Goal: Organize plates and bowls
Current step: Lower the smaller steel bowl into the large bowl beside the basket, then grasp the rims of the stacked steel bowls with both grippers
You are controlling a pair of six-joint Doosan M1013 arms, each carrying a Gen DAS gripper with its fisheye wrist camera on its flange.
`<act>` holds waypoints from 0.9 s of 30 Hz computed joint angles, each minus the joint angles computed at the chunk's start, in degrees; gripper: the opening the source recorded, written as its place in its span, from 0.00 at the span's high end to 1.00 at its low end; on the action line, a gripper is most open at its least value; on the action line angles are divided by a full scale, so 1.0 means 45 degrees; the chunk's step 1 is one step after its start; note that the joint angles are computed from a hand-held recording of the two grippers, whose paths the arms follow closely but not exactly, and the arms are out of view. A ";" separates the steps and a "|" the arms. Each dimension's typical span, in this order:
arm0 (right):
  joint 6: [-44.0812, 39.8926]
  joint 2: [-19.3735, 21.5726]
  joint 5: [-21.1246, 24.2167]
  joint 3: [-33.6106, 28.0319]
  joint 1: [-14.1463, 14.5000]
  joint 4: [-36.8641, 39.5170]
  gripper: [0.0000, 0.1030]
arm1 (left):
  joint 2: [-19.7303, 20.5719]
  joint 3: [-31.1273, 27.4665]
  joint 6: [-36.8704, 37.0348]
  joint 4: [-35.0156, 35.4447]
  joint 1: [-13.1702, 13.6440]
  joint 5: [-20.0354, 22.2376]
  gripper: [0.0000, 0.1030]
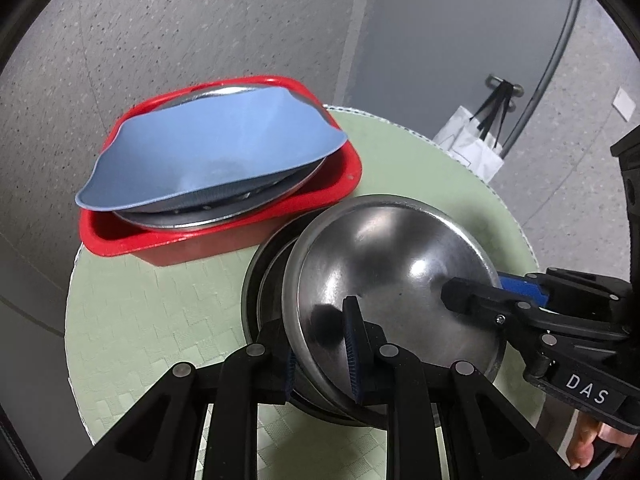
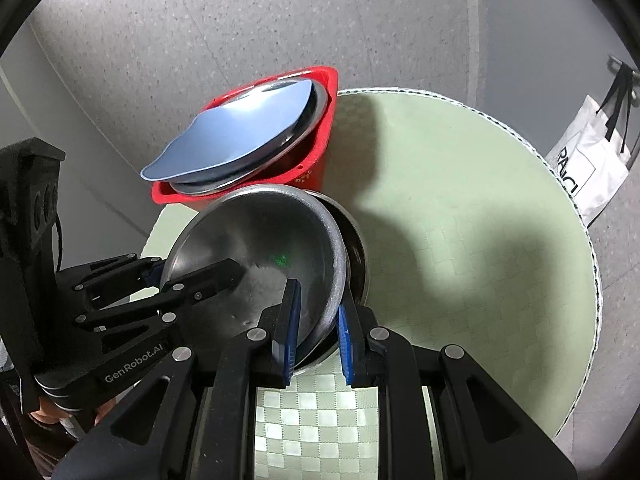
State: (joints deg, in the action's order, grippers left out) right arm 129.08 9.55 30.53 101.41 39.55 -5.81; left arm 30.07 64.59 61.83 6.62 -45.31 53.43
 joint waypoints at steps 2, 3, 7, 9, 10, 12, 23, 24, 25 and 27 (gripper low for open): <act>-0.0012 0.0036 0.0079 -0.0008 0.0026 -0.0083 0.83 | 0.0054 -0.0031 -0.0114 0.0050 -0.0014 0.0082 0.83; -0.0047 0.0067 0.0136 -0.0027 0.0028 -0.0065 0.83 | 0.0091 -0.0062 -0.0163 0.0056 -0.0023 0.0156 0.83; 0.0285 0.0137 0.0198 -0.0070 0.0086 -0.0514 0.81 | 0.0182 -0.0159 -0.0311 0.0209 -0.0087 0.0190 0.80; 0.0473 0.0143 0.0190 -0.0055 0.0083 -0.0623 0.81 | 0.0212 -0.0168 -0.0340 0.0219 -0.0117 0.0112 0.78; 0.0544 0.0143 0.0150 -0.0034 0.0076 -0.0619 0.81 | 0.0194 -0.0128 -0.0313 0.0167 -0.0116 0.0051 0.77; 0.0477 0.0124 0.0074 0.0011 0.0047 -0.0465 0.81 | 0.0176 -0.0073 -0.0342 0.0014 -0.0114 -0.0031 0.72; 0.0996 -0.0105 -0.0303 0.0282 0.0053 -0.0663 0.68 | -0.0383 0.0755 -0.0786 -0.0262 -0.0038 -0.0986 0.49; 0.1075 -0.0131 -0.0332 0.0315 0.0042 -0.0694 0.68 | -0.0445 0.0834 -0.0854 -0.0310 -0.0033 -0.1104 0.48; 0.1189 -0.0158 -0.0359 0.0354 0.0031 -0.0744 0.68 | -0.0493 0.0893 -0.0931 -0.0266 -0.0041 -0.1163 0.46; 0.1461 -0.0238 -0.0495 0.0476 -0.0006 -0.0819 0.65 | -0.0624 0.1044 -0.1226 0.0068 -0.0108 -0.1319 0.43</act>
State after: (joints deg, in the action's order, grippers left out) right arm 135.65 8.48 28.30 103.55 39.52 -9.50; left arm 27.26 69.28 56.31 6.93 -45.79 47.49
